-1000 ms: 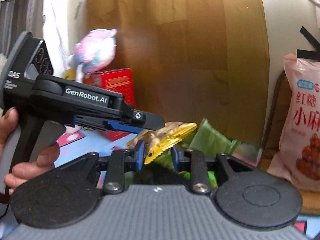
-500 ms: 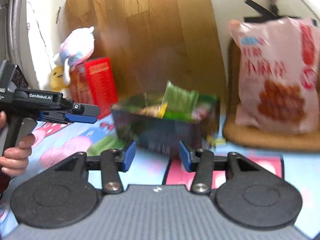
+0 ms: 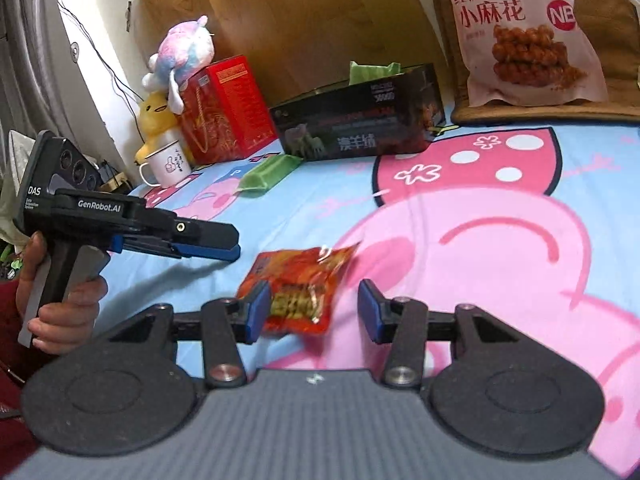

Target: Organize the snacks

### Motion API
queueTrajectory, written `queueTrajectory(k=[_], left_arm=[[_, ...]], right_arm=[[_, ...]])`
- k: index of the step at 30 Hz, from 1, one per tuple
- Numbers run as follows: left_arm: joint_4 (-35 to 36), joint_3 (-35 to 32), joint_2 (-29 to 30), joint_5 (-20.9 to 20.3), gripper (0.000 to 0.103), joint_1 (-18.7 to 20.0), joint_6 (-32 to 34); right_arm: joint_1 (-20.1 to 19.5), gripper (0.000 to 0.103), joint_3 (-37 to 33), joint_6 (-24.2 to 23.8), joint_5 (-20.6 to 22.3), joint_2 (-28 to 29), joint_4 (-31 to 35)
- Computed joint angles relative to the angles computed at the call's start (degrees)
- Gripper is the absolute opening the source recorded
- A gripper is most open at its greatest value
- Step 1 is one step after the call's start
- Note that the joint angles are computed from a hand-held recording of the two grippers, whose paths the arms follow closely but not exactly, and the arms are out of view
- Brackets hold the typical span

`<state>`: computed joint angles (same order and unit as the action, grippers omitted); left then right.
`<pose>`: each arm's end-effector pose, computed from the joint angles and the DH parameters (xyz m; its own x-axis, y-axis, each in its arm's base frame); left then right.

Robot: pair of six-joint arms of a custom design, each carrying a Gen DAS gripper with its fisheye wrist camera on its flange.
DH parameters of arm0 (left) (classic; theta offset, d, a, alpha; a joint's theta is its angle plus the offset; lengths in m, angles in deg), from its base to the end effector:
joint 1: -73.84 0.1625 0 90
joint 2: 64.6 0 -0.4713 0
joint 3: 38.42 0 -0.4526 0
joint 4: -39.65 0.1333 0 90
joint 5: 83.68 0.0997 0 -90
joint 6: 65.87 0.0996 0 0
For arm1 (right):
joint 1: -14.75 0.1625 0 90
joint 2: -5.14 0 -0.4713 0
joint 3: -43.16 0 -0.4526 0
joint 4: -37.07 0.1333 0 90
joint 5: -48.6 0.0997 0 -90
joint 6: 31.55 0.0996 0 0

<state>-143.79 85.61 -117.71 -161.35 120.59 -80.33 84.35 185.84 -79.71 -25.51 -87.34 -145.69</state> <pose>-0.2713 -0.5140 0.0600 -0.9013 0.4225 -0.0954 0.4212 0.8038 -0.4201 0.0084 -0.4380 0.2825 -0.8357 -0.4065 0.3694 -0.5484 0.5810 -0.6014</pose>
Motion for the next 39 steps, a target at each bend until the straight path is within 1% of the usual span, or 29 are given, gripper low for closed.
queueTrajectory(k=[2,5,6,8,10,12,14,16,19,23,28,32,35,37,39], left_arm=[[0.0,0.3,-0.2,2.4,0.048,-0.9,0.6],[-0.5,1.2,-0.8,8.4,0.048,-2.5,1.2],[-0.7,1.5,-0.9,10.9,0.048,-3.1,1.6],[-0.4,2.1,-1.0,18.4,0.048,-4.7,2.3],[0.2,2.2,-0.9,24.6,0.048,-5.6,1.9],[0.7,2.3,-0.9,29.2,0.049,-6.1,0.8],[0.8,2.4,-0.8,32.5,0.049,-6.3,-0.2],[0.4,2.5,-0.6,33.7,0.050,-6.4,-0.5],[-0.3,2.6,0.2,35.4,0.055,-6.8,-0.3],[-0.6,3.2,0.4,36.5,0.056,-7.7,-0.5],[-1.8,4.2,0.6,37.3,0.058,-8.5,-0.8],[-2.6,4.6,1.0,38.1,0.060,-9.0,-0.6],[-3.5,4.9,1.3,38.3,0.066,-9.2,-0.3],[-4.7,5.1,1.8,38.5,0.072,-9.4,0.3],[-6.2,5.2,2.5,38.8,0.075,-9.6,1.3]], right_arm=[[0.3,0.051,0.1,0.0,-0.1,0.6,-1.5],[0.6,0.051,0.5,0.3,-0.2,1.7,-5.8],[0.6,0.051,0.6,0.6,0.0,2.0,-7.1],[1.0,0.051,0.6,1.2,0.2,2.6,-9.4],[1.7,0.051,0.7,1.5,0.0,3.7,-12.3],[2.3,0.051,0.9,2.3,-0.5,5.5,-16.8],[3.0,0.051,1.0,4.1,-1.4,7.9,-21.6],[3.8,0.051,1.0,6.1,-3.4,9.9,-24.9],[4.2,0.051,1.7,8.3,-4.3,11.2,-27.4],[4.8,0.051,2.7,10.2,-5.8,12.6,-31.8],[4.6,0.051,3.4,11.7,-6.5,13.2,-34.0],[4.0,0.051,3.9,12.4,-5.8,13.4,-35.4],[3.7,0.051,4.0,12.6,-5.2,13.3,-35.4],[3.5,0.051,4.0,12.7,-4.7,13.2,-35.3],[3.2,0.052,4.1,12.9,-4.3,13.0,-34.9]])
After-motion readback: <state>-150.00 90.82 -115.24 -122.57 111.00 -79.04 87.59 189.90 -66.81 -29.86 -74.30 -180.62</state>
